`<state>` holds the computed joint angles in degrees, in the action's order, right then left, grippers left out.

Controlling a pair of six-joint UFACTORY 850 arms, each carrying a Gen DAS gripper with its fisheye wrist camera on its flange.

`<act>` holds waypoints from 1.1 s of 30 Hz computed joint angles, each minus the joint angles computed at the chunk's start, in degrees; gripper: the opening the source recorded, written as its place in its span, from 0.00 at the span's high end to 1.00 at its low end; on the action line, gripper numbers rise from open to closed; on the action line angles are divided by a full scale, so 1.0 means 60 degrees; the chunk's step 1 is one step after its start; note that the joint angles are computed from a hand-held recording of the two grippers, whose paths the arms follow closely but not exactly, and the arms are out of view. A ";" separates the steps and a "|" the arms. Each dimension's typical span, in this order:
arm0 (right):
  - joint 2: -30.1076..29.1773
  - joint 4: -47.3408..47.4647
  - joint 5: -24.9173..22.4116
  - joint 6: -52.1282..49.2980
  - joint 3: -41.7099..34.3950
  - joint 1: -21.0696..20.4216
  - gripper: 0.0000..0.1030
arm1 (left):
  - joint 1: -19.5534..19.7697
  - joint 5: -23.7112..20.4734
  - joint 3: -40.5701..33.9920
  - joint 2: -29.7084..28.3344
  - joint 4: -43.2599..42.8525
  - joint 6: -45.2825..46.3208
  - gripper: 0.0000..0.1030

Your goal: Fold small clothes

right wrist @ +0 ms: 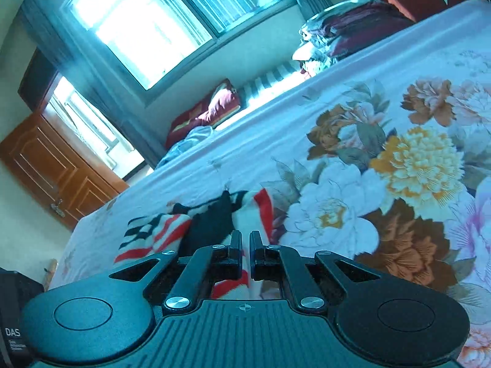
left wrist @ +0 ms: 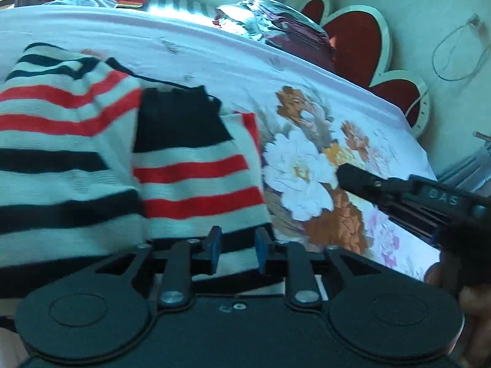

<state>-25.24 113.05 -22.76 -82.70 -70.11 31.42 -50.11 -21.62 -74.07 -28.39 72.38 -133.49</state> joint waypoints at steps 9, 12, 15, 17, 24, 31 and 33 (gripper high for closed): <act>-0.0437 -0.0844 -0.2255 0.0666 -0.0278 0.0067 0.29 | -0.0305 -0.4225 0.2318 0.2435 -0.0253 -0.0593 0.39; -0.1265 -0.1709 -0.2525 0.1804 -0.1259 0.0446 0.29 | -0.0102 -0.3912 0.3133 0.2985 -0.0669 -0.0994 0.42; -0.1982 -0.2593 -0.2620 0.2856 -0.2181 0.0803 0.29 | -0.0015 -0.3446 0.3714 0.3250 -0.0621 -0.1701 0.46; -0.2402 -0.3179 -0.2515 0.3504 -0.2757 0.0991 0.29 | 0.0081 -0.2971 0.4164 0.3407 -0.0108 -0.2638 0.46; -0.3146 -0.4298 -0.2300 0.4663 -0.3889 0.1246 0.29 | 0.0607 -0.1452 0.4891 0.3623 0.1692 -0.3959 0.44; -0.3258 -0.6469 -0.1257 0.5220 -0.4547 0.1811 0.77 | 0.0662 -0.1526 0.5157 0.3734 0.3200 -0.4851 0.56; -0.2800 -0.6123 -0.0509 0.4038 -0.4061 0.1998 0.79 | 0.0658 -0.1719 0.5068 0.3697 0.3609 -0.4897 0.58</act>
